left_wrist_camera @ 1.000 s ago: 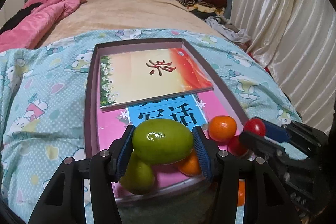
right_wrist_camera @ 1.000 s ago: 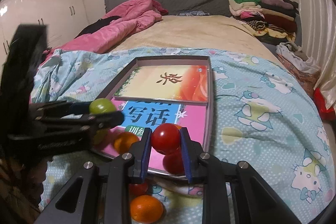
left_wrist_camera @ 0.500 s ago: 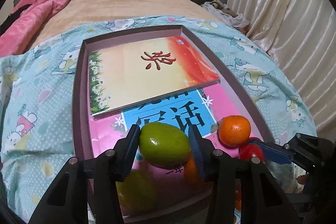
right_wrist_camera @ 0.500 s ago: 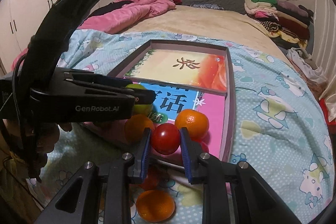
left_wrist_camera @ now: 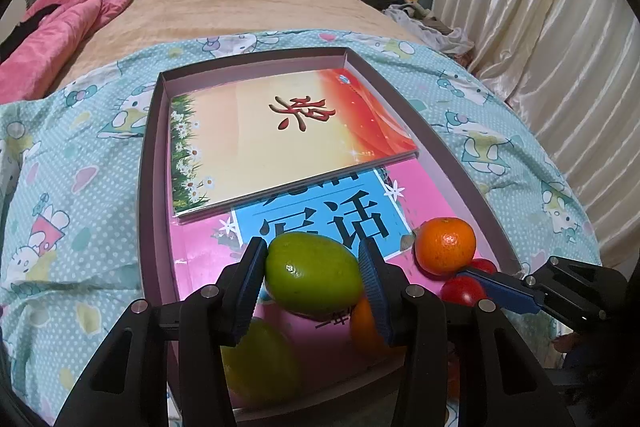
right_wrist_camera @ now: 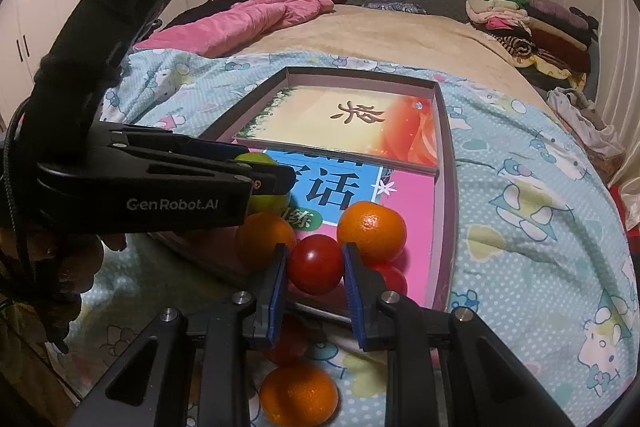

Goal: Organize fruits
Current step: 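Lower the lime onto the workbook with the left tool while the right lowers the tomato, then open the left tool to release the lime while the right tool releases the tomato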

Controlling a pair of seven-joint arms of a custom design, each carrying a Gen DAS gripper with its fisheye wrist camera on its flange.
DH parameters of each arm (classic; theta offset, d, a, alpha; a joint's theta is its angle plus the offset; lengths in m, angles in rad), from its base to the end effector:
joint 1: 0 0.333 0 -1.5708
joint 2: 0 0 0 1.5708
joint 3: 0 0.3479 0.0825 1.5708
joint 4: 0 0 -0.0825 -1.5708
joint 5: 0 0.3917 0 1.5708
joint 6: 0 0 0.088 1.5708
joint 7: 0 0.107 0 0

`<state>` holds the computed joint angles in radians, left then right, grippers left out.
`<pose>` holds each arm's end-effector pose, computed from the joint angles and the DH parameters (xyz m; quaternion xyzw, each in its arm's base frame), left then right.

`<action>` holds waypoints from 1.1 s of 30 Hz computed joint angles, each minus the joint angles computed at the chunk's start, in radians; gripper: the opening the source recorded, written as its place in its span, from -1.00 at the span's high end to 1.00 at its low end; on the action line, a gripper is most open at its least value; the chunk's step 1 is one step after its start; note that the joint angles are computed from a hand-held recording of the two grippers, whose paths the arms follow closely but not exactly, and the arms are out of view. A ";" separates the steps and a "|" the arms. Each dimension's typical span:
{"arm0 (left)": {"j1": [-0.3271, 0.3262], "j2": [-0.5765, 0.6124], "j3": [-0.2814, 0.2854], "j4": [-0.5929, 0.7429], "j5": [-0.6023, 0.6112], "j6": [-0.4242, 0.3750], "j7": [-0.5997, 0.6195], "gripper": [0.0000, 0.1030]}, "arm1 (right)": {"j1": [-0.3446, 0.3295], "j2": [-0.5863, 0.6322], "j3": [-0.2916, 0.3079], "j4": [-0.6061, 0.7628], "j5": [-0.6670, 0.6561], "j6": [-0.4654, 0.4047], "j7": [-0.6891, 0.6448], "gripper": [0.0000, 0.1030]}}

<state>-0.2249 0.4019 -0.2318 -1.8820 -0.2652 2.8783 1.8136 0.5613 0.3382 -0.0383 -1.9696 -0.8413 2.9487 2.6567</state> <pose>0.6362 -0.2762 0.3913 -0.5179 0.7969 -0.2957 0.0961 0.5448 0.3732 0.3818 -0.7314 0.5841 -0.2003 0.2895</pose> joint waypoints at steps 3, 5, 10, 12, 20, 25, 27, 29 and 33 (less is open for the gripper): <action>-0.001 -0.001 0.001 -0.002 0.001 0.002 0.001 0.05 | -0.001 0.002 -0.001 0.001 0.005 0.004 0.001 0.47; -0.002 -0.001 0.002 -0.002 0.002 0.002 0.002 0.05 | -0.002 0.004 -0.001 0.002 0.007 0.005 -0.002 0.47; -0.008 -0.004 0.007 -0.007 0.011 0.007 -0.002 0.05 | -0.002 0.004 -0.002 0.000 0.015 0.011 -0.003 0.47; -0.008 -0.004 0.006 -0.008 0.011 0.008 -0.002 0.05 | -0.003 0.005 -0.003 -0.001 0.017 0.014 -0.004 0.47; -0.005 -0.008 0.002 -0.014 0.006 0.011 0.000 0.05 | 0.004 0.001 -0.010 -0.005 0.014 0.020 0.008 0.44; -0.004 -0.010 0.002 -0.015 0.003 0.010 -0.001 0.05 | 0.015 -0.004 -0.027 -0.007 -0.015 0.033 0.045 0.35; -0.005 -0.011 0.002 -0.016 0.004 0.009 -0.001 0.05 | 0.019 -0.006 -0.032 -0.007 -0.029 0.034 0.061 0.34; -0.005 -0.013 0.003 -0.018 0.004 0.008 -0.002 0.05 | 0.020 -0.007 -0.035 -0.007 -0.042 0.039 0.076 0.33; -0.001 -0.015 -0.002 -0.018 -0.002 0.004 0.002 0.05 | 0.020 -0.008 -0.037 -0.006 -0.068 0.042 0.103 0.26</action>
<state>-0.2254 0.3867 -0.2334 -1.9001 -0.2674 2.8822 1.8151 0.5817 0.3306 -0.0754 -1.9761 -0.9089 2.9904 2.7595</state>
